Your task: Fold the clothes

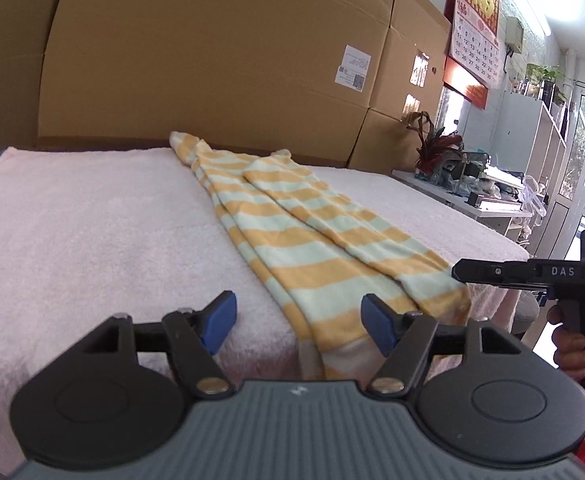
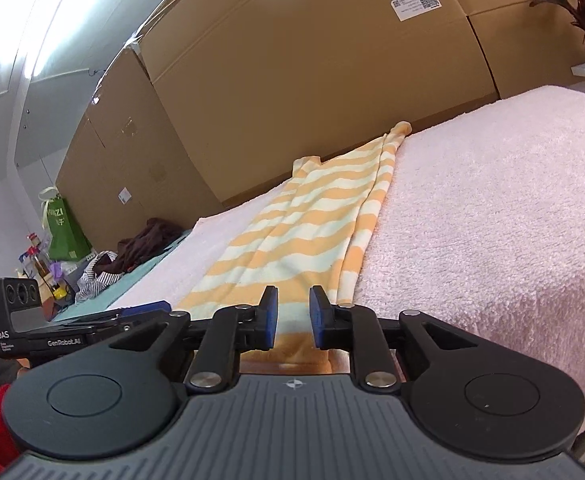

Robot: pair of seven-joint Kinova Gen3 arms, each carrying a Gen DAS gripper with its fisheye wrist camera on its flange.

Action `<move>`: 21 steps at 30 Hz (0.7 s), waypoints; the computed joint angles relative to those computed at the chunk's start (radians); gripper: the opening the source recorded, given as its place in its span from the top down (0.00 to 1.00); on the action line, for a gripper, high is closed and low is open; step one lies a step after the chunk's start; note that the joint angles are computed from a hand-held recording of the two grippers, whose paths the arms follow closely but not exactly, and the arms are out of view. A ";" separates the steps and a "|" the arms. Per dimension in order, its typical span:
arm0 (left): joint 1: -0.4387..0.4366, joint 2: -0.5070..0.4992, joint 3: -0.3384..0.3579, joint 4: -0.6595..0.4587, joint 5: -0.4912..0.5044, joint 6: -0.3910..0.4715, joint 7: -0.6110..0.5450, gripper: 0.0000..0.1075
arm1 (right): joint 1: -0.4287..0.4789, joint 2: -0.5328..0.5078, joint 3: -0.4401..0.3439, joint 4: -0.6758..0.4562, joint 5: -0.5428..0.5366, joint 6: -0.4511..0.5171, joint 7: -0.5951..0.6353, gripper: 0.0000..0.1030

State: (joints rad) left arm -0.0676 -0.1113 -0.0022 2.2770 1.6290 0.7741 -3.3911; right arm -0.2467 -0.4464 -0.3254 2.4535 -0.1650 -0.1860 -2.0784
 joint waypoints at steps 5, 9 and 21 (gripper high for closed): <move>-0.046 -0.016 -0.057 0.056 -0.087 0.131 0.024 0.34 | 0.049 -0.048 -0.039 -0.013 0.020 0.162 -0.012 0.74; -0.062 0.023 -0.053 0.071 -0.043 0.144 -0.038 0.34 | 0.105 -0.084 -0.091 -0.010 0.009 0.250 0.032 0.70; -0.065 0.212 -0.028 -0.031 -0.101 0.241 -0.079 0.33 | -0.409 -0.004 0.430 0.032 0.318 0.106 -0.001 0.48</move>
